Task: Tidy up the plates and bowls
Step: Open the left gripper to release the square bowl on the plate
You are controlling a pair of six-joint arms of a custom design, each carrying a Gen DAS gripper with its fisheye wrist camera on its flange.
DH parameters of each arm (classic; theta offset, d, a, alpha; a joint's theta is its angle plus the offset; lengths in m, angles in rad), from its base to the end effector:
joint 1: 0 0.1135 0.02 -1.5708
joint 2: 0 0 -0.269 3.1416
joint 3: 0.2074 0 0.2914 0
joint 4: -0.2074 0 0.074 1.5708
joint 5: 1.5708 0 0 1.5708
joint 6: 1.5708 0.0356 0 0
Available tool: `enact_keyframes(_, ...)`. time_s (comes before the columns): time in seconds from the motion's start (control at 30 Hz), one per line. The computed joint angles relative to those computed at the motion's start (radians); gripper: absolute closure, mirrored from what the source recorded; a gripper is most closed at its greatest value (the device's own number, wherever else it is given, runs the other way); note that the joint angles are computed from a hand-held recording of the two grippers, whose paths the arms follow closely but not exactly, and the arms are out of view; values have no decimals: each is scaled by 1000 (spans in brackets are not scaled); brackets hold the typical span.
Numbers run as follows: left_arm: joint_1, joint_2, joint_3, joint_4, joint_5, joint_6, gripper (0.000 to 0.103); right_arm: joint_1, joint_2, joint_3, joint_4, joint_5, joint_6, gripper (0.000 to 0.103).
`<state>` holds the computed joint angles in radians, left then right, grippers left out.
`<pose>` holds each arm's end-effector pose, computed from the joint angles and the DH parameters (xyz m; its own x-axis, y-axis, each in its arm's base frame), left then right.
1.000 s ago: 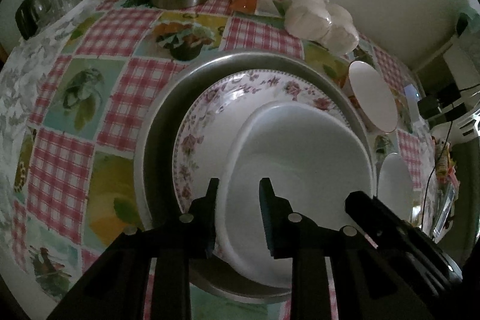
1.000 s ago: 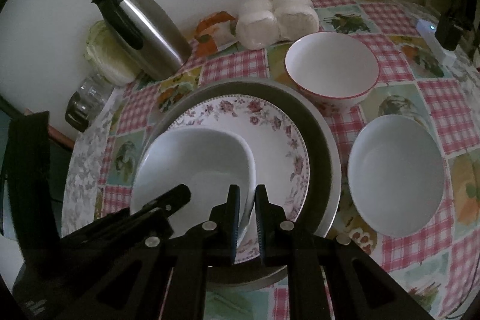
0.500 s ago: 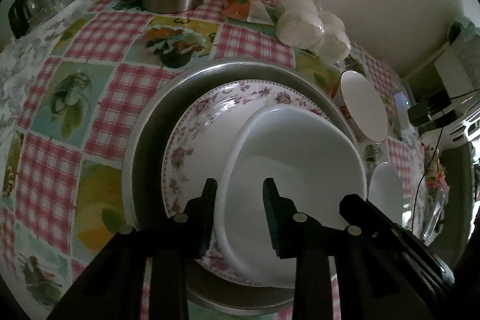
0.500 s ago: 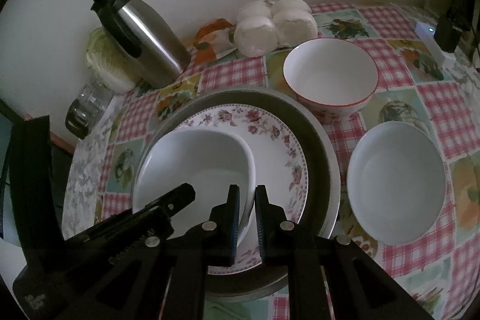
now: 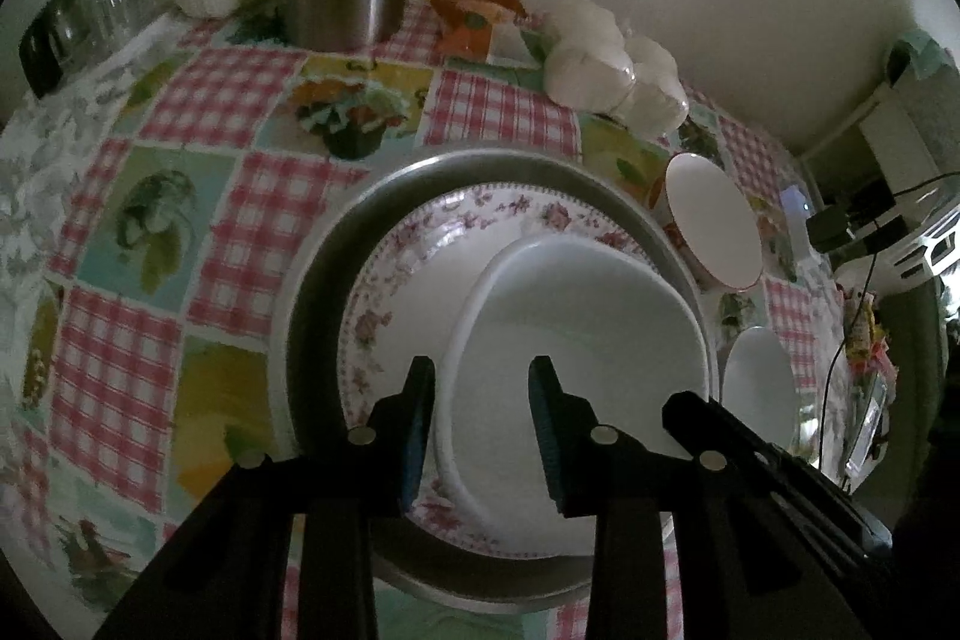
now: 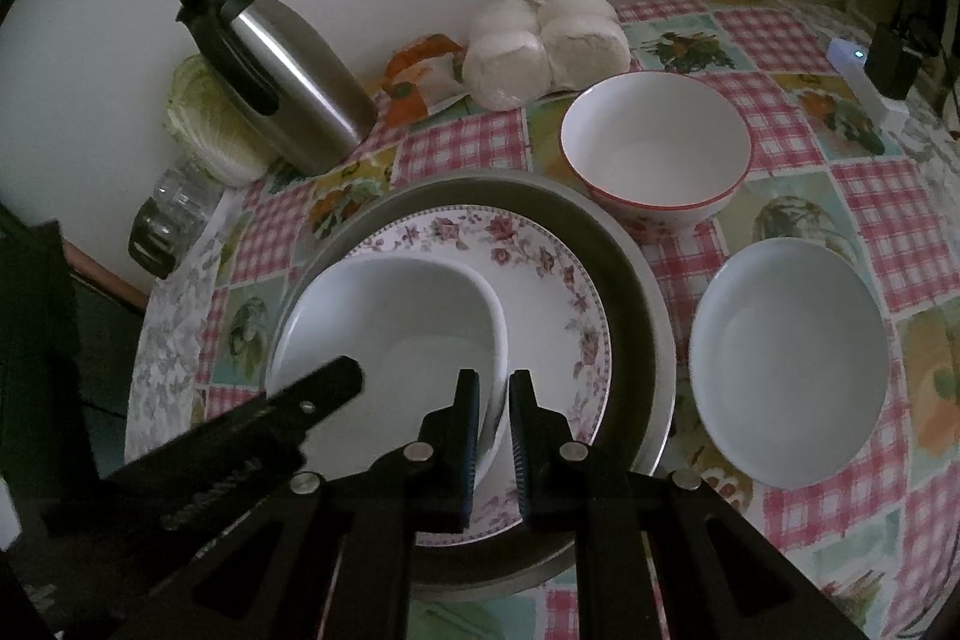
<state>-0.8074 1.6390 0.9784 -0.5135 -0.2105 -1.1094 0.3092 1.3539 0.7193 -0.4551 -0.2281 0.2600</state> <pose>0.2421 -0.2422 0.1539 -0.8666 -0.3610 -0.3446 -0.2813 0.9237 -0.2602 0.2620 0.0921 0.1591 -0.9179 -0.0303 -0.3957 -0.1657 0.9353 0.3127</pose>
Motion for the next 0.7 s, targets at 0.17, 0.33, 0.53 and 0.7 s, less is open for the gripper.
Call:
enact_keyframes(0.17, -3, -51, -4, -44, -27, 4, 69, 2, -34, 3, -22, 16, -8, 90)
enact_keyframes(0.33, -11, -102, -3, -98, -72, -3, 55, 13, -68, 10, -53, 48, -6, 90)
enact_keyframes(0.53, -13, -132, -3, -153, -104, -17, 39, 24, -82, 16, -77, 89, -2, 63)
enact_keyframes(0.7, -4, -134, -9, -180, -122, -20, 37, 32, -95, 12, -72, 102, -8, 39)
